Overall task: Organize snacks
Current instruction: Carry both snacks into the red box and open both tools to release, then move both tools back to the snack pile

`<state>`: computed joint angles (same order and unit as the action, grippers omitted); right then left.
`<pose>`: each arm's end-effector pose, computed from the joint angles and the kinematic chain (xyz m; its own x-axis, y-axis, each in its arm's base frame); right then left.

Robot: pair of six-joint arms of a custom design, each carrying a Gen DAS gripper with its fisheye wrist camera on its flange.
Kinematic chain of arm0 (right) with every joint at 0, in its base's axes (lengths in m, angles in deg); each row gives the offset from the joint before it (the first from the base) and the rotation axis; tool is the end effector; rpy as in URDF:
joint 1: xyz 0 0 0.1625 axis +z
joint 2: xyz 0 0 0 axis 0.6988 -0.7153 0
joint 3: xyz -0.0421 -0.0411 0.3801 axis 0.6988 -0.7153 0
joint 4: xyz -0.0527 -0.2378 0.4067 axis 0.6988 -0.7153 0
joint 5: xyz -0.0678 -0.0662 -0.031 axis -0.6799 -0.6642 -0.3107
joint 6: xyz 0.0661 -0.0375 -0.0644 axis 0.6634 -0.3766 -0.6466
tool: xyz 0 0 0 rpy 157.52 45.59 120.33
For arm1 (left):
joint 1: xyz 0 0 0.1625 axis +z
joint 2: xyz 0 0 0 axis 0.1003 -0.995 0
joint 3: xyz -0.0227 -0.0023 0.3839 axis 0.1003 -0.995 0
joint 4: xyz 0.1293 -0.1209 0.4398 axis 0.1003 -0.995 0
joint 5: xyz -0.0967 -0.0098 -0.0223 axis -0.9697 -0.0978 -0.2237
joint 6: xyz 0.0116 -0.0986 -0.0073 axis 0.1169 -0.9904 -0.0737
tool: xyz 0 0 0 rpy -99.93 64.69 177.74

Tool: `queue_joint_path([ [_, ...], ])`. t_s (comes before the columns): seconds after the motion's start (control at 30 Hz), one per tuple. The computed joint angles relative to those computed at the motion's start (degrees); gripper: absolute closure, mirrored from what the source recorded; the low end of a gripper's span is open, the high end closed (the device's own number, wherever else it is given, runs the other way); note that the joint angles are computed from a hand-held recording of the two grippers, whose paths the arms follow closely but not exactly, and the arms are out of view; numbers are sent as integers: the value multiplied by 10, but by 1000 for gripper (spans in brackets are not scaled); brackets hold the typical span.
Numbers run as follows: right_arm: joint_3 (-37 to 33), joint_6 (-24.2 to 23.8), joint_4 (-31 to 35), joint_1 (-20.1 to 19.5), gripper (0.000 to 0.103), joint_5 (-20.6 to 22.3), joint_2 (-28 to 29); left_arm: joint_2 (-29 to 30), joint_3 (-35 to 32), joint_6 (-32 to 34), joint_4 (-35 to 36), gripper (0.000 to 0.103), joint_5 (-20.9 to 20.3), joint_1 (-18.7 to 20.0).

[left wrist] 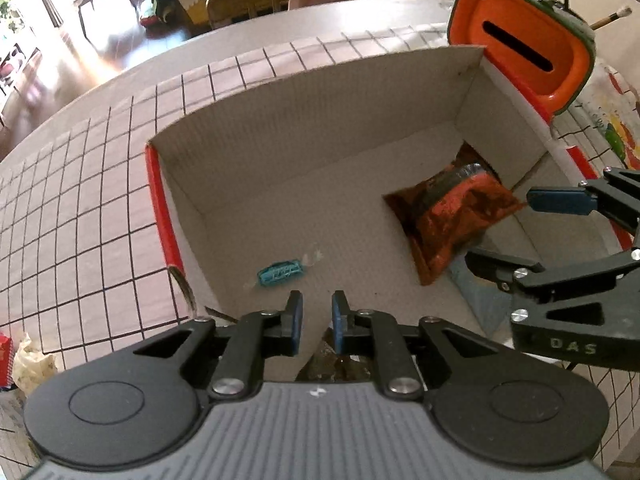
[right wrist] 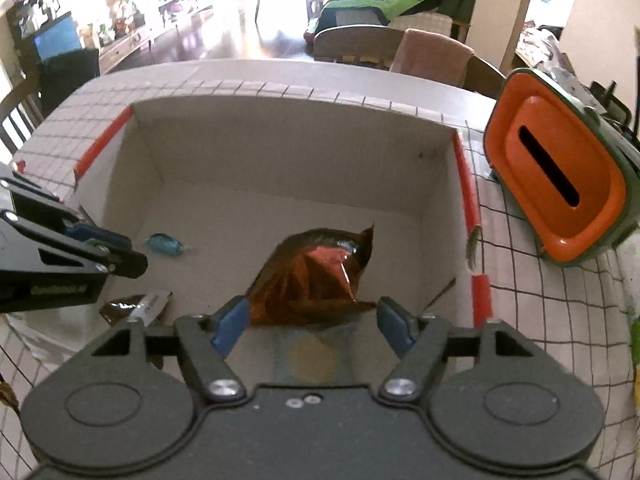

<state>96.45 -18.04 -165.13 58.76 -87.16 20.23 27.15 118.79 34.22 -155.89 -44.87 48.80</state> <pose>0.1994 -0.5522 0.1185 -0.6905 -0.1755 0.7017 -0.4827 0.8343 -0.2663 -0.2060 -0.6316 0.1142 -0.6334 0.4129 -0.6544 0.5391 0.8422 0.0095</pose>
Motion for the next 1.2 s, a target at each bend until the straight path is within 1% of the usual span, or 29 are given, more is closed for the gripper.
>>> queue_joint_path([
  [0.07, 9, 7, -1, 2, 29, 10, -13, -10, 9, 2, -12, 78, -3, -2],
  [0.13, 15, 10, -5, 5, 27, 13, -22, -21, 17, 7, -25, 74, -10, -4],
  [0.23, 21, 12, -12, 12, 25, 20, -32, -39, 33, 13, -44, 70, -13, -8],
  [0.3, 28, 17, -21, 19, 23, 19, -39, -53, 44, 17, -55, 63, -16, -10],
  [0.37, 29, 20, -26, 26, 22, 18, -42, -68, 59, 25, -75, 51, -18, -13],
  [0.43, 30, 27, -32, 35, 21, 18, -43, -81, 70, 37, -94, 48, -19, -16],
  [0.5, 33, 32, -37, 42, 14, 23, -48, -94, 81, 43, -107, 48, -18, -20],
  [0.57, 37, 34, -49, 49, 11, 27, -50, -109, 91, 49, -118, 44, -21, -22],
  [0.67, 41, 44, -60, 59, 10, 30, -50, -128, 105, 58, -139, 39, -21, -23],
  [0.73, 44, 55, -61, 65, 9, 39, -53, -144, 117, 65, -152, 37, -24, -25],
  [0.8, 45, 60, -65, 72, 2, 42, -52, -159, 127, 73, -163, 34, -26, -26],
  [1.0, 46, 67, -87, 97, 0, 52, -40, -215, 164, 97, -190, 29, -33, -26],
  [1.07, 43, 68, -92, 104, 0, 52, -33, -234, 177, 106, -198, 24, -33, -25],
  [1.2, 34, 85, -90, 117, 0, 53, -14, -275, 198, 119, -198, 23, -41, -17],
])
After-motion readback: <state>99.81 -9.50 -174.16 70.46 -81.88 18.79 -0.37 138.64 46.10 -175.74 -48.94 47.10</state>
